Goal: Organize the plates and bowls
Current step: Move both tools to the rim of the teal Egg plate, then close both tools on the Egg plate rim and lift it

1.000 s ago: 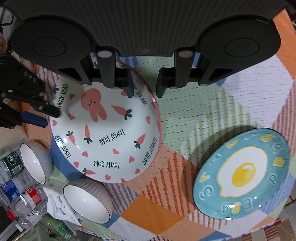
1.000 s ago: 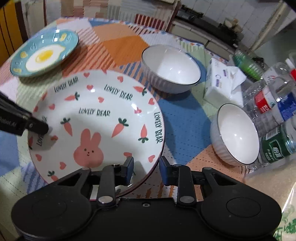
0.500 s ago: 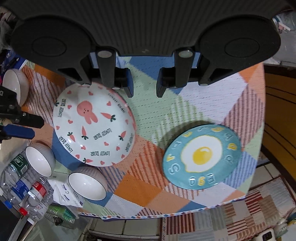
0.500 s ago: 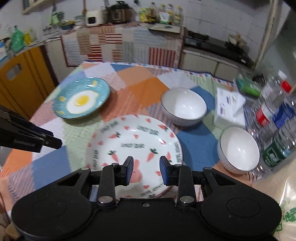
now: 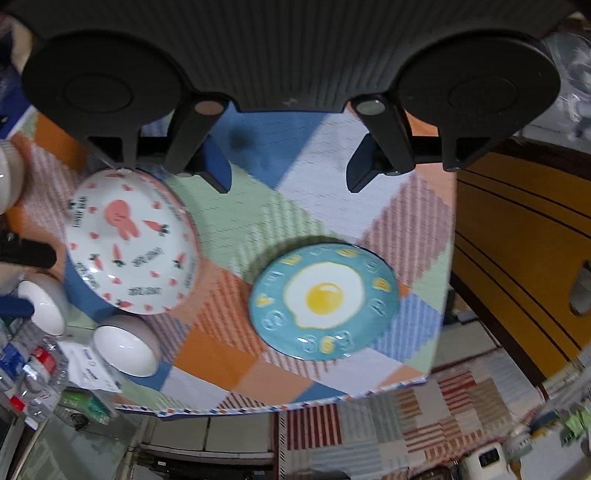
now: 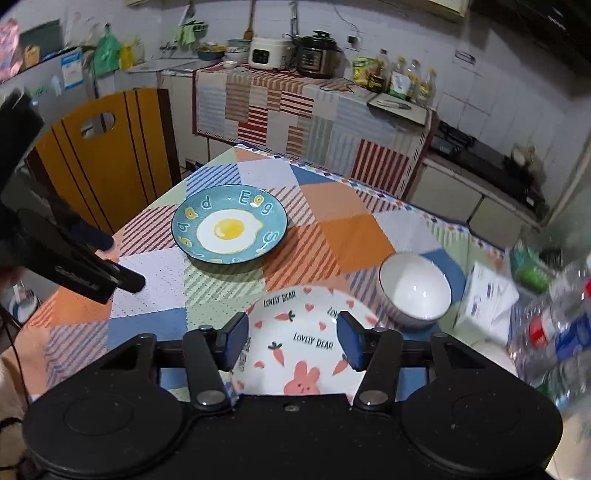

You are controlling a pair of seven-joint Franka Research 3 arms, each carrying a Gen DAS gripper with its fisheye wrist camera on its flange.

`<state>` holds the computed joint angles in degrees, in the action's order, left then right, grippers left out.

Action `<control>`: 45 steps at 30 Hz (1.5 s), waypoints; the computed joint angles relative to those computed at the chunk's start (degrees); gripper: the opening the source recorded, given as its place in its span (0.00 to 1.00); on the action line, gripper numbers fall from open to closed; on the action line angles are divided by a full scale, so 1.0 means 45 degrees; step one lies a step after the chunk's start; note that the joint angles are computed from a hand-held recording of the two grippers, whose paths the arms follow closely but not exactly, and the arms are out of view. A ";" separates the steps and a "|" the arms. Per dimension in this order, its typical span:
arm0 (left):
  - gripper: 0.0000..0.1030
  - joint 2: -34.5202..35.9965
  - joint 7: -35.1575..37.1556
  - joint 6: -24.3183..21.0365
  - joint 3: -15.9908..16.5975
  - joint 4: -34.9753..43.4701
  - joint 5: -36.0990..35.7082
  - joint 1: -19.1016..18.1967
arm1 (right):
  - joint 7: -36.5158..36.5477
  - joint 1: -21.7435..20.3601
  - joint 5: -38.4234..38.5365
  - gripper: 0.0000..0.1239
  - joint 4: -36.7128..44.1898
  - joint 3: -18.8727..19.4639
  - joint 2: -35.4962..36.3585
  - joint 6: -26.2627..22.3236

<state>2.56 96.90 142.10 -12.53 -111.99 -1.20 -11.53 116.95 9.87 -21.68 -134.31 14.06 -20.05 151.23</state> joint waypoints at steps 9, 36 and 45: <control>0.88 0.1367 -0.0415 0.0916 0.0267 0.1087 0.1473 0.0524 | -0.1983 0.0335 0.0556 0.59 0.1655 -0.0871 0.2462 0.2068; 0.84 0.6061 -0.1429 0.1013 -0.0082 0.5218 0.0731 0.1207 | -0.7138 0.0373 1.4162 0.59 0.5820 -0.1358 0.8606 0.3073; 0.57 0.6981 -0.1148 0.1928 -0.0798 0.5267 -0.0352 0.2186 | -0.8246 -0.0015 1.4549 0.45 0.6040 -0.0610 0.9538 0.4422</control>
<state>33.98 91.74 150.78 -16.12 -88.29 -2.79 -1.69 79.85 9.80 43.79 -107.13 11.32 22.87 171.13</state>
